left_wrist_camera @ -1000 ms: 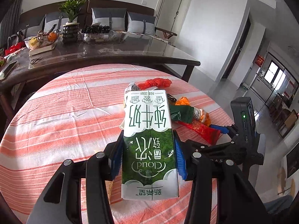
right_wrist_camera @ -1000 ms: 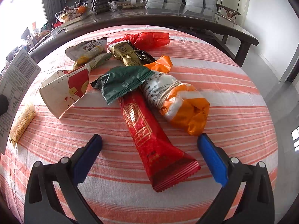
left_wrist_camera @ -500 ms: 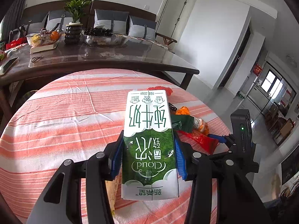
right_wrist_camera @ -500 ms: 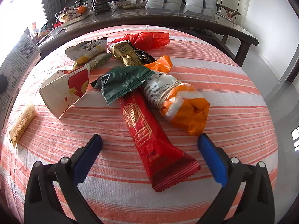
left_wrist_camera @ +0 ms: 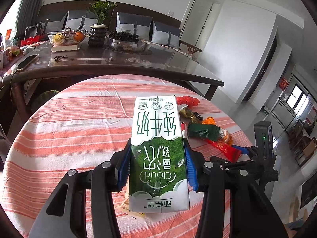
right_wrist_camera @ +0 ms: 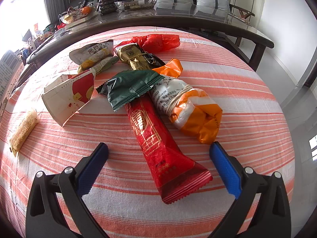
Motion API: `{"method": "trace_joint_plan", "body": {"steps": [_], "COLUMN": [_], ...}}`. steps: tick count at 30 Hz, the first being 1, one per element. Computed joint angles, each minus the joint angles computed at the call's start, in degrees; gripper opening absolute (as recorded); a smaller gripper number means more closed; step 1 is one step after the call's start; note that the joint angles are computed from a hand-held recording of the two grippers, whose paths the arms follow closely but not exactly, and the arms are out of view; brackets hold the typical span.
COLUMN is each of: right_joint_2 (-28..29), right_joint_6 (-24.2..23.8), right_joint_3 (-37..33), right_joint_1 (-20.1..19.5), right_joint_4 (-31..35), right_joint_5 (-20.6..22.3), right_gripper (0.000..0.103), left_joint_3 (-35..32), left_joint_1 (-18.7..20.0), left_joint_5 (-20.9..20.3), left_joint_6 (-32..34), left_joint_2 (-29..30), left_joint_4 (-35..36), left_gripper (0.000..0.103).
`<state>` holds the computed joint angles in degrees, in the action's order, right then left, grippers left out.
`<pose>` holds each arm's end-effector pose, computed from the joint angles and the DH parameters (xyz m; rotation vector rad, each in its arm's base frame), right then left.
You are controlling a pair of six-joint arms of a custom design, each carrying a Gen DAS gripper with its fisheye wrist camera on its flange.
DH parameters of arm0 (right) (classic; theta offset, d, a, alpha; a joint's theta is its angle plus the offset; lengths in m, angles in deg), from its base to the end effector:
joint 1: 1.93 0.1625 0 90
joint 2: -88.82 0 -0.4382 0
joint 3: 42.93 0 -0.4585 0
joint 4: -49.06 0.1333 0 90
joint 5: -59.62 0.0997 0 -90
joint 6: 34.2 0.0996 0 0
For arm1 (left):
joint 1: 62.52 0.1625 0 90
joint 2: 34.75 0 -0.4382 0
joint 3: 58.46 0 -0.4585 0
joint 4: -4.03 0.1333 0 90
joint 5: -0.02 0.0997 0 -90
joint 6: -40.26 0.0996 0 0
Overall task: Collect trash
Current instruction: 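Move the open right tool over the long red snack wrapper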
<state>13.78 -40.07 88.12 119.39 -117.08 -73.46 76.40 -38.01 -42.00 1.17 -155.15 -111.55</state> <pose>0.3095 -0.3830 0.1717 0.6087 -2.3389 0.6270 -0.2169 -0.3267 0.3798 0.4790 2.5305 -1.0591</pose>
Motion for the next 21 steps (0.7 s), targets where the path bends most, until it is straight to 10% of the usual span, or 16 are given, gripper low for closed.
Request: {"method": "trace_joint_plan", "body": {"steps": [17, 21], "right_joint_2": [0.53, -2.45], "right_joint_6": [0.72, 2.94], "right_joint_3": [-0.30, -1.19], "right_joint_1": [0.28, 0.74], "right_joint_4": [-0.03, 9.13], "right_joint_5": [-0.69, 0.09], "right_gripper": [0.099, 0.098], "left_joint_3": [0.52, 0.48], "left_joint_1": [-0.91, -0.96], "left_joint_5": [-1.23, -1.94], "left_joint_6": [1.06, 1.69], "left_joint_2": [0.12, 0.34], "left_joint_4": [0.75, 0.78], "left_gripper": [0.047, 0.047]}}
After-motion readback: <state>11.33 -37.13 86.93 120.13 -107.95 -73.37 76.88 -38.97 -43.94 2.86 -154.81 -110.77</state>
